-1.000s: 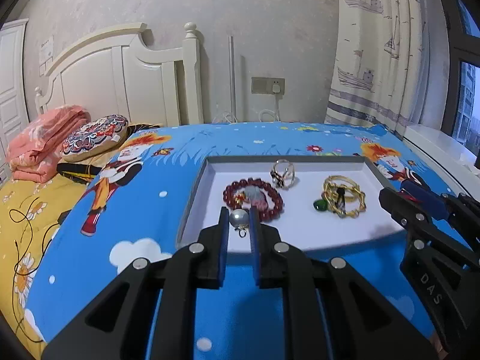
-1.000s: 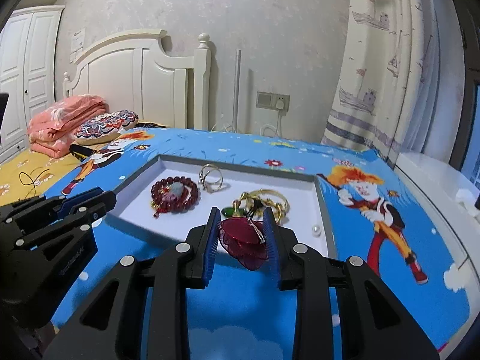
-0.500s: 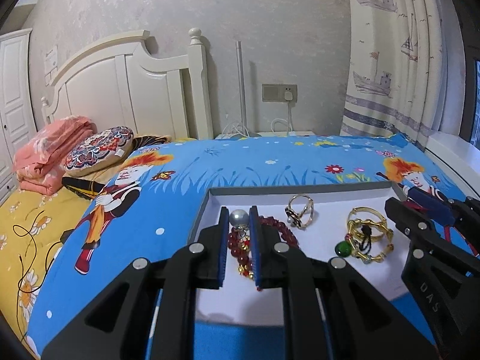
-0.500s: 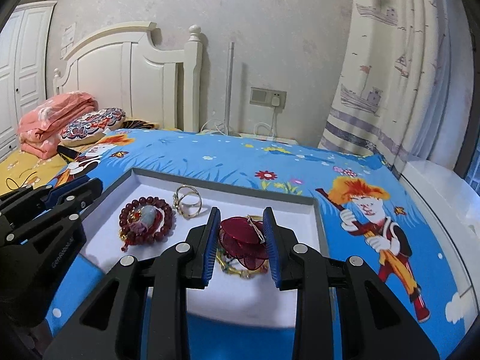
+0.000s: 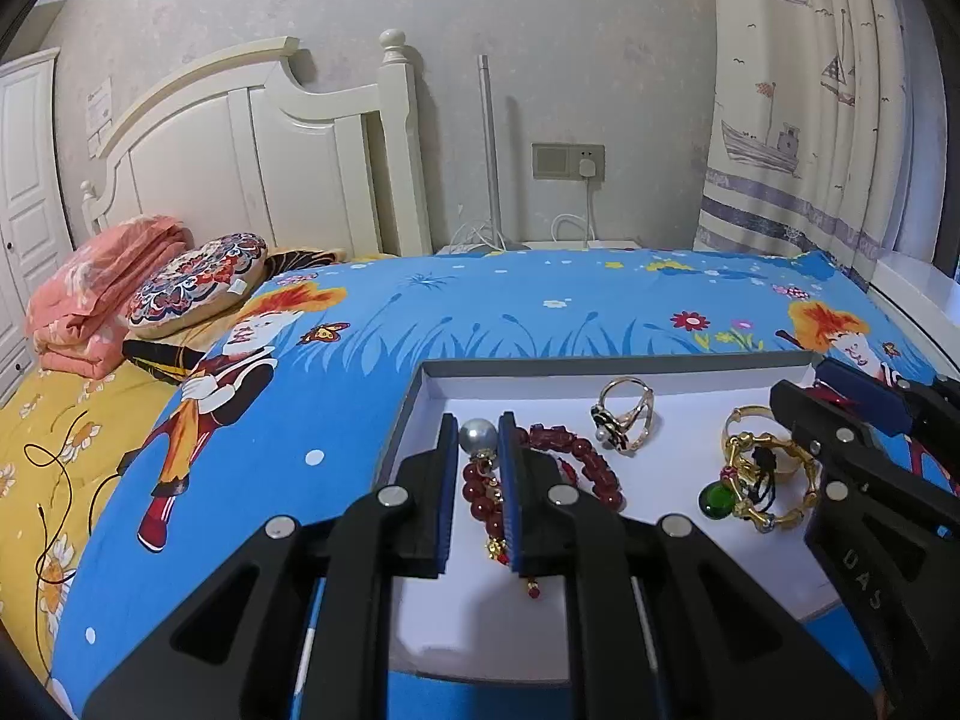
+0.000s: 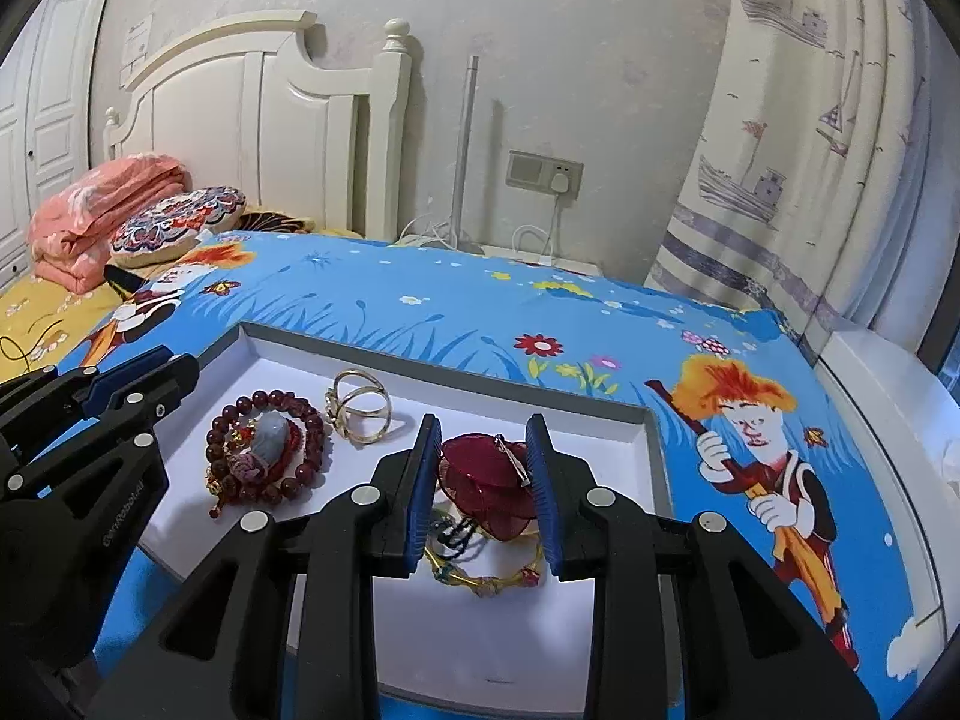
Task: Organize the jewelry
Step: 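Carry the pearl drop and red pendant over the tray and lower them with both tools, then open both tools and withdraw them from the tray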
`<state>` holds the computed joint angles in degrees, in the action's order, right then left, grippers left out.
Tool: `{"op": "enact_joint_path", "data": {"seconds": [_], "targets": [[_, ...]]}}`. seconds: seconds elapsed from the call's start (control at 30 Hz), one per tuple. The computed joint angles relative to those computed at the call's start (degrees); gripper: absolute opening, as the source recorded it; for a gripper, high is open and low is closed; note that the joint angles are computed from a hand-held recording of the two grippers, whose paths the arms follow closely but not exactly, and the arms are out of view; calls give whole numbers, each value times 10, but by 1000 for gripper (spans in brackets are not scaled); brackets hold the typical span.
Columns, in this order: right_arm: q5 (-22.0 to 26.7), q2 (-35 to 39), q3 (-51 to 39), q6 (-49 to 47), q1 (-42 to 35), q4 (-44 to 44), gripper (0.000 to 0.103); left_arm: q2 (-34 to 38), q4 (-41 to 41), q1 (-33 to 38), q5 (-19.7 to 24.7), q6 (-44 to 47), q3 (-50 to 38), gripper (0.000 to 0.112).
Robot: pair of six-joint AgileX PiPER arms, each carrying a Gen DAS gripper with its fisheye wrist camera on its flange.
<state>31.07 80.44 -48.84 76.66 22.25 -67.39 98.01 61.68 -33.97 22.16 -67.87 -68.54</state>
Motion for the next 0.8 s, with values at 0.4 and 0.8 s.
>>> {"op": "enact_joint_path", "data": {"seconds": [0.4,0.8], "targets": [[-30,-25,20,18,-4,-11,45,-25,-63,18,-26,40,19,33],[58,-113,64,66,50,0,59,-146,93,-33,5,-132,126,84]]}}
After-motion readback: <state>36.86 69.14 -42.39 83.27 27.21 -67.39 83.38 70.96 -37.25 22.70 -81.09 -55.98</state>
